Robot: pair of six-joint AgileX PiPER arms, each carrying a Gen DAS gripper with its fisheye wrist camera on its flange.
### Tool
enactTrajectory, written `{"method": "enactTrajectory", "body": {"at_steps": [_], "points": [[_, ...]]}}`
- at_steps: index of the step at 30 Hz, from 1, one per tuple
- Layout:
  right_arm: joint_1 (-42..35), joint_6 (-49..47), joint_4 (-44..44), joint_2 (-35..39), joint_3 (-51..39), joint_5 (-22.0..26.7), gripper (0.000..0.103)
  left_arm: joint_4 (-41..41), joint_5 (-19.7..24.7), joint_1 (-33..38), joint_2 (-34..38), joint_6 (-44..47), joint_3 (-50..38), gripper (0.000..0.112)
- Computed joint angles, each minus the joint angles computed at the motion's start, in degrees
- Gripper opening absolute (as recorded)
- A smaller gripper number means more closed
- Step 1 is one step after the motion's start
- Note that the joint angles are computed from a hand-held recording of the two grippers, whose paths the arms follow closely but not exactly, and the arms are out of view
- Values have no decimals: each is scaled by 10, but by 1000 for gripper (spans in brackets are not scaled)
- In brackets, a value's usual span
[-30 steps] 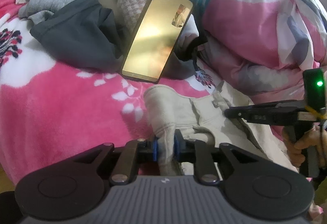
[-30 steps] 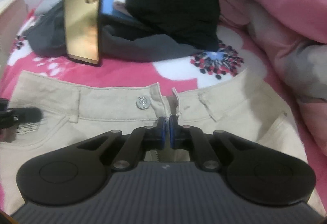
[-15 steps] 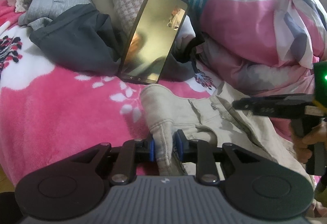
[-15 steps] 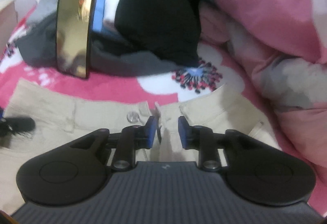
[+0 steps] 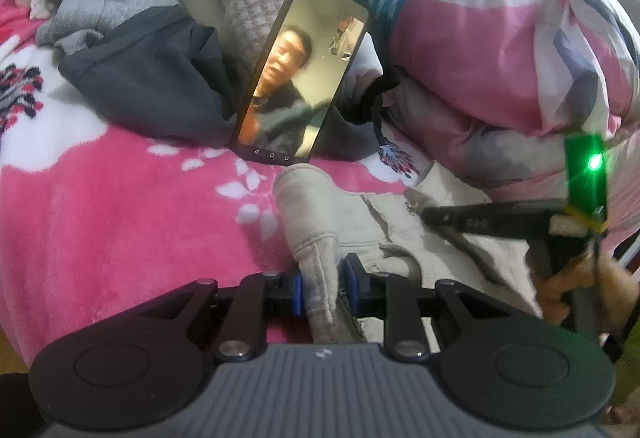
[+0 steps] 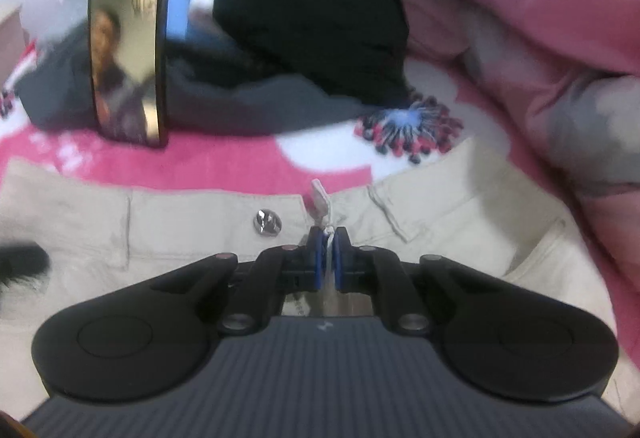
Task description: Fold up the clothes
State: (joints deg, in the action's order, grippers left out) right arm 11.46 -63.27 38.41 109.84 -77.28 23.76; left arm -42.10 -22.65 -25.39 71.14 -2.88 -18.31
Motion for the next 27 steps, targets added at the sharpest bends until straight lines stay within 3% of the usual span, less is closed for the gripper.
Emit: {"method": "enactTrajectory", "body": {"at_steps": [2,5,10,13,16,21,24,27], "points": [[-5,14,0,-6,-7,17,12,7,9,9,-18,-13,7,33],[-36,-27,76,-29,-8,67,31,-121,-25,-27,-60,96,22,44],[-122,-34,167,-65,-11,166,31,-322,-108,-106,-124,278,29,44],[-176,-12,183,-80,-9,209,31,-357,-122,-120,-133,340,6,44],[-218,4,182,-92,-1,224,27,-324,-52,-86,-100,357,-52,44],[-276,24,167,-100,11,220,15,-182,105,-35,42,290,-213,44],[-300,46,139,-94,9,204,10,-197,167,-36,138,330,-323,41],[-305,60,98,-75,-10,191,7,-90,201,-35,211,235,-398,40]]}}
